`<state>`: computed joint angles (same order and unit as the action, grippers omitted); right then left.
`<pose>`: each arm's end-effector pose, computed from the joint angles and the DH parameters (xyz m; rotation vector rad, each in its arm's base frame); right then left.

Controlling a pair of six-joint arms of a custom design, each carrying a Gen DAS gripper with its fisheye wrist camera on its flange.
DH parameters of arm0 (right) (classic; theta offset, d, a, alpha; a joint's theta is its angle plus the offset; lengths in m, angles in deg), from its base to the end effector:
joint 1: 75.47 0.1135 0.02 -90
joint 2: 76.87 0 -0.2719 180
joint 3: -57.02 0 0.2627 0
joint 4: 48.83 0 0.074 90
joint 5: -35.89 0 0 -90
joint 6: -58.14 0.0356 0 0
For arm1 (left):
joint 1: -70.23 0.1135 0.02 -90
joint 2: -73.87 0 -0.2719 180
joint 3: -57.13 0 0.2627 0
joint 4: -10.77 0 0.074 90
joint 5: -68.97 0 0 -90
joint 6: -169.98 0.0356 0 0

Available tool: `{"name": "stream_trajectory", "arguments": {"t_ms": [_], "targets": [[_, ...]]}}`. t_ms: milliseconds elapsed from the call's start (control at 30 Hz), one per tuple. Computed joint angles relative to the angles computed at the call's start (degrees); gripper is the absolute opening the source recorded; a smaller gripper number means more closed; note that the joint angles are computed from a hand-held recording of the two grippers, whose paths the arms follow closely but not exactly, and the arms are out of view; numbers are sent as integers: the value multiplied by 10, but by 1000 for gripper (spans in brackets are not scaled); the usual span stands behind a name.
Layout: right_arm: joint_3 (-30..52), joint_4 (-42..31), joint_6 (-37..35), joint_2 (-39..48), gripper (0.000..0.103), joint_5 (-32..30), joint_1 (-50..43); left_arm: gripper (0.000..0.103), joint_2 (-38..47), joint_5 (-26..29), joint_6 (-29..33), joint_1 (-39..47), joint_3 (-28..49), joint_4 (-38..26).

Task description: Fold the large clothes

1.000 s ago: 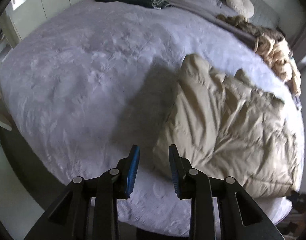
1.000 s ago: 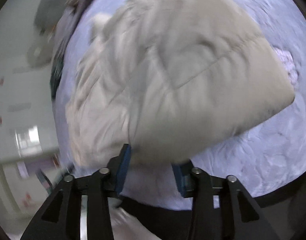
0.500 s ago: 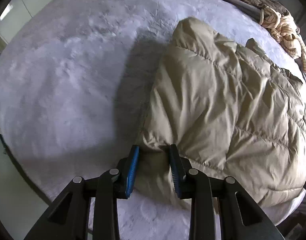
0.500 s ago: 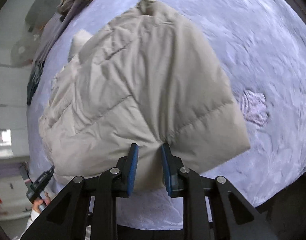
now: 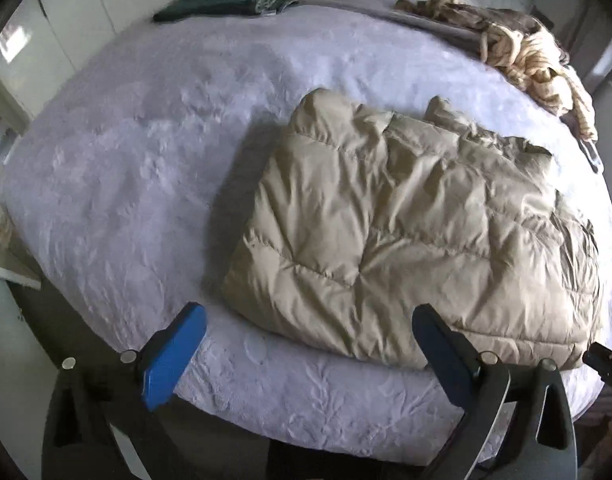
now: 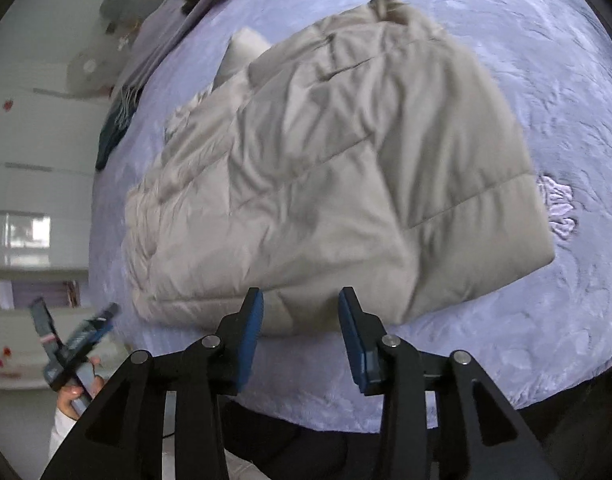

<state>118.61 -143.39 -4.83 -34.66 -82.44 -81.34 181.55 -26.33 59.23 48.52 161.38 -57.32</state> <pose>0.0946 0.0073 0.2815 0.7245 2.7876 0.7829 0.3724 -0.1447 0.2530 0.0024 2.8076 -0.0443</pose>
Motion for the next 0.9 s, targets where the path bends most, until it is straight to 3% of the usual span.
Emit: {"name": "stream_trajectory", "arguments": {"t_ms": [100,300,433,600,700,900], "targets": [[-4,15,53,-12,43,14,54,103,8,6,14,5,5,-3],[-6,119,220,29,48,86,210,103,49,29,71,35,51,-19],[23,184,302,105,80,142,316,103,95,41,125,61,113,-39],[74,223,353,193,81,208,387,103,168,54,180,93,209,-71],[94,236,361,235,91,207,395,103,212,72,203,108,263,-92],[138,233,397,309,92,207,418,103,285,83,248,122,343,-108]]}}
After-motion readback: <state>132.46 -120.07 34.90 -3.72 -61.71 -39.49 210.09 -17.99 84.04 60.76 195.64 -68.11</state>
